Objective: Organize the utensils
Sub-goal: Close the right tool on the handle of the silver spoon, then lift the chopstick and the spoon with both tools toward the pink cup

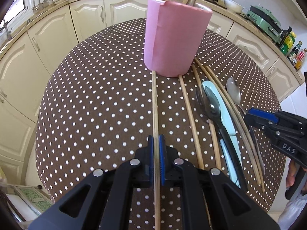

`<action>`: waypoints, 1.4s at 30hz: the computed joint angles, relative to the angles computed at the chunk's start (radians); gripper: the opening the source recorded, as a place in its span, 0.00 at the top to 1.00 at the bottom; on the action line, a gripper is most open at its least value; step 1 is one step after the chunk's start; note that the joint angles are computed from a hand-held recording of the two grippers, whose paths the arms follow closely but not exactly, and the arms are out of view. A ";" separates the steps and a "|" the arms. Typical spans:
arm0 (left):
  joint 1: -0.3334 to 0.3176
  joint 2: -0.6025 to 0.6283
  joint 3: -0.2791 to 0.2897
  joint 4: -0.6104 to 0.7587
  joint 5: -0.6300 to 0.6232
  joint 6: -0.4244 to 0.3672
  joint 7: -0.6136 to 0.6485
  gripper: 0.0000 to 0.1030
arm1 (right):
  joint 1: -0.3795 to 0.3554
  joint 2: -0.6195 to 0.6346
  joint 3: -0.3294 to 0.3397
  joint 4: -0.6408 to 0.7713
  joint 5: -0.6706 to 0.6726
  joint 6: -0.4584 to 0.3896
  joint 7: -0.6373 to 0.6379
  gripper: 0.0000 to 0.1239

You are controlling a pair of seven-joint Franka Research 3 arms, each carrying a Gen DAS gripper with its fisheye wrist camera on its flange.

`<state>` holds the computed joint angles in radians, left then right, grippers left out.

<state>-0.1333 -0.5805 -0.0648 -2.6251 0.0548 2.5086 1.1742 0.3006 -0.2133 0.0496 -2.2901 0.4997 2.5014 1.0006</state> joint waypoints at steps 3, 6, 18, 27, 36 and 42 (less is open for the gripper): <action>-0.001 0.037 0.013 0.032 -0.013 -0.004 0.018 0.94 | -0.010 0.037 0.012 0.055 -0.070 -0.041 0.035 0.81; 0.005 0.068 0.009 0.059 -0.009 -0.013 0.035 0.94 | -0.015 0.077 0.027 0.122 -0.161 -0.101 0.079 0.82; 0.021 0.043 0.031 -0.002 -0.080 0.111 0.055 0.95 | -0.012 0.225 0.026 0.376 -0.300 -0.332 0.144 0.97; 0.045 -0.155 0.043 -0.164 -0.063 0.190 -0.052 0.95 | -0.056 0.174 -0.007 0.311 -0.106 -0.262 0.023 0.97; 0.113 -0.320 -0.002 -0.239 0.052 0.263 -0.180 0.95 | -0.076 0.082 -0.050 0.262 0.175 -0.262 -0.176 0.97; 0.102 -0.367 -0.013 -0.234 0.101 0.297 -0.211 0.95 | -0.058 -0.003 -0.040 0.208 0.253 -0.240 -0.209 0.97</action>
<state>-0.0316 -0.9475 -0.0783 -2.8591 0.1557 2.8059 0.9627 0.2422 -0.2167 0.0099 -2.0821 0.7528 2.2611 0.7912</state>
